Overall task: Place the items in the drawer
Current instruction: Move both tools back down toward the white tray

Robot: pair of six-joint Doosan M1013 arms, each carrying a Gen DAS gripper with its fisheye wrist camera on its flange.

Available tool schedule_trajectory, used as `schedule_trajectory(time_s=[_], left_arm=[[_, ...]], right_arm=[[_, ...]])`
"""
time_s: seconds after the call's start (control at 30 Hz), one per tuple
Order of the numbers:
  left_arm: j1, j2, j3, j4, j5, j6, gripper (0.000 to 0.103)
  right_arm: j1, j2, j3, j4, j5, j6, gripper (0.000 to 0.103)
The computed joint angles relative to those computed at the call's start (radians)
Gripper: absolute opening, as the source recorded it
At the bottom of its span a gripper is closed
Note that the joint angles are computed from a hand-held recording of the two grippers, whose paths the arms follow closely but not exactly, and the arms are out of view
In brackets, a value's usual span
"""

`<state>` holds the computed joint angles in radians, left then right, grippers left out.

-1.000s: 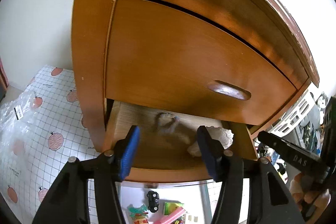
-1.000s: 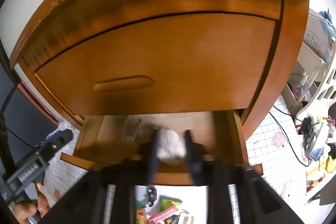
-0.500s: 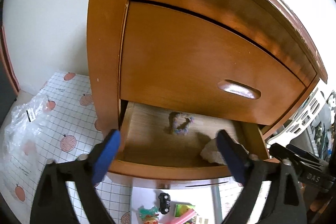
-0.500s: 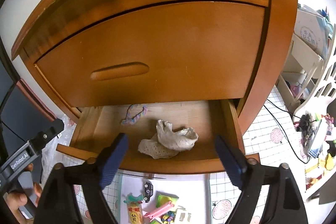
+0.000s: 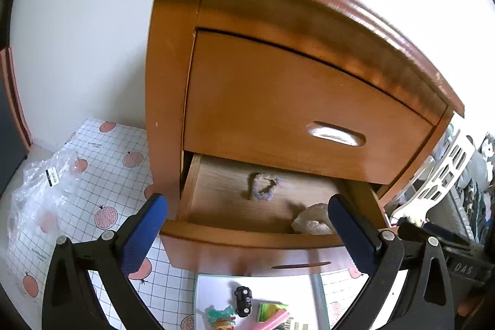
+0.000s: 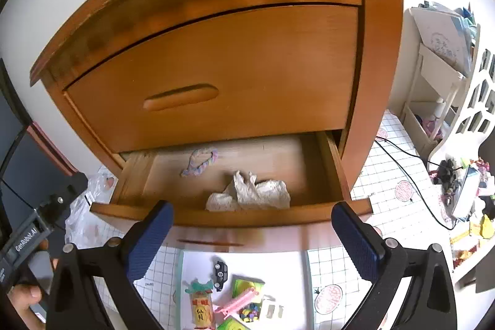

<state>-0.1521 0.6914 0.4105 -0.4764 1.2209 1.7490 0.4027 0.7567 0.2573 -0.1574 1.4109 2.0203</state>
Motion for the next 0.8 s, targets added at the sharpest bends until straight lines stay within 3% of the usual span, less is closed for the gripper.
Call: schedule_trajectory(time_s=[0.23,0.5,0.8], left_arm=[[0.022,-0.114,0.201,-0.091,-0.126,0.095,0.103],[0.027,-0.237,0.42,-0.157,-0.251,0.304,0.103],[0.017,-0.247,0.523,-0.089,-0.159,0.313,0.103]], right_arm=[[0.006,-0.153,0.302,0.029,-0.191,0.037,0.103],[0.024,-0.271,0.544,0.027,-0.327,0.055,0.103],[0.043,-0.317,0.701,0.037,-0.353,0.037,0.103]])
